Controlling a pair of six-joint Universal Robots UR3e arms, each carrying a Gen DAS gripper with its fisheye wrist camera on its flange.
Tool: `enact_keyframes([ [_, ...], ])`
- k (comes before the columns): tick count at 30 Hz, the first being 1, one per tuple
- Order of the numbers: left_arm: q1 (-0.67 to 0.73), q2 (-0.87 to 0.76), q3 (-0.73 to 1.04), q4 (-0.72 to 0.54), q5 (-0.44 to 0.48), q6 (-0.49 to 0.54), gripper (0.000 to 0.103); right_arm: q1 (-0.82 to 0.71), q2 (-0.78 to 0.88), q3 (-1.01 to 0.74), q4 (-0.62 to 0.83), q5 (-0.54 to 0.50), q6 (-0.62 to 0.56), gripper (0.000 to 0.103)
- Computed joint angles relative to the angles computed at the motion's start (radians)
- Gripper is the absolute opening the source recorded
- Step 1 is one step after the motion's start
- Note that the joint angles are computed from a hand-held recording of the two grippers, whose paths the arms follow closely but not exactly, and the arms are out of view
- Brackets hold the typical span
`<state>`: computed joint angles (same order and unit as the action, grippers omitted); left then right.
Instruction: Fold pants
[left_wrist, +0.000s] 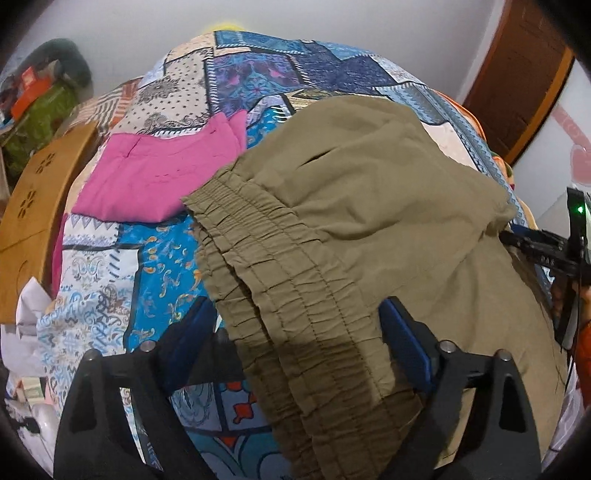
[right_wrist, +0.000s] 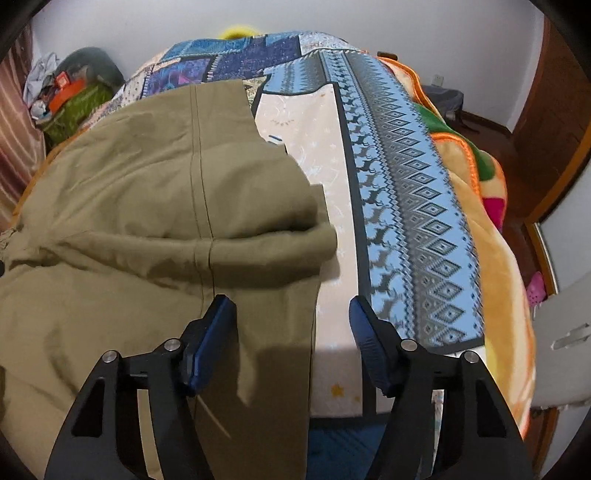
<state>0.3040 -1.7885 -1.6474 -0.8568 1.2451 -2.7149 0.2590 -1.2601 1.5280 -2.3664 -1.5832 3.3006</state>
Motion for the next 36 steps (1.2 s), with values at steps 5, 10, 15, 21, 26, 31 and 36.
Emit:
enact_keyframes([
  [5, -0.012, 0.008, -0.020, 0.042, 0.015, 0.030, 0.082, -0.011, -0.032, 0.045, -0.024, 0.012, -0.004, 0.019],
  [10, -0.045, -0.045, 0.055, 0.039, 0.085, 0.008, 0.075, 0.000, -0.045, 0.053, -0.015, -0.021, 0.004, 0.011],
  [15, -0.036, -0.096, 0.121, 0.006, 0.095, 0.009, 0.075, 0.037, -0.038, 0.013, 0.039, -0.066, 0.008, 0.009],
  [21, 0.022, -0.111, 0.170, -0.113, 0.007, 0.052, 0.078, 0.028, -0.090, 0.067, 0.045, -0.035, 0.028, 0.010],
  [26, 0.020, -0.067, 0.195, -0.148, 0.037, 0.052, 0.078, 0.041, -0.092, 0.009, 0.117, -0.053, 0.019, 0.012],
  [31, 0.006, -0.072, 0.254, -0.137, 0.070, 0.062, 0.079, 0.021, -0.146, 0.011, 0.082, -0.043, 0.015, 0.045],
  [36, -0.011, -0.177, 0.394, -0.204, 0.073, 0.038, 0.084, -0.011, -0.082, -0.097, 0.065, -0.007, 0.013, 0.055],
])
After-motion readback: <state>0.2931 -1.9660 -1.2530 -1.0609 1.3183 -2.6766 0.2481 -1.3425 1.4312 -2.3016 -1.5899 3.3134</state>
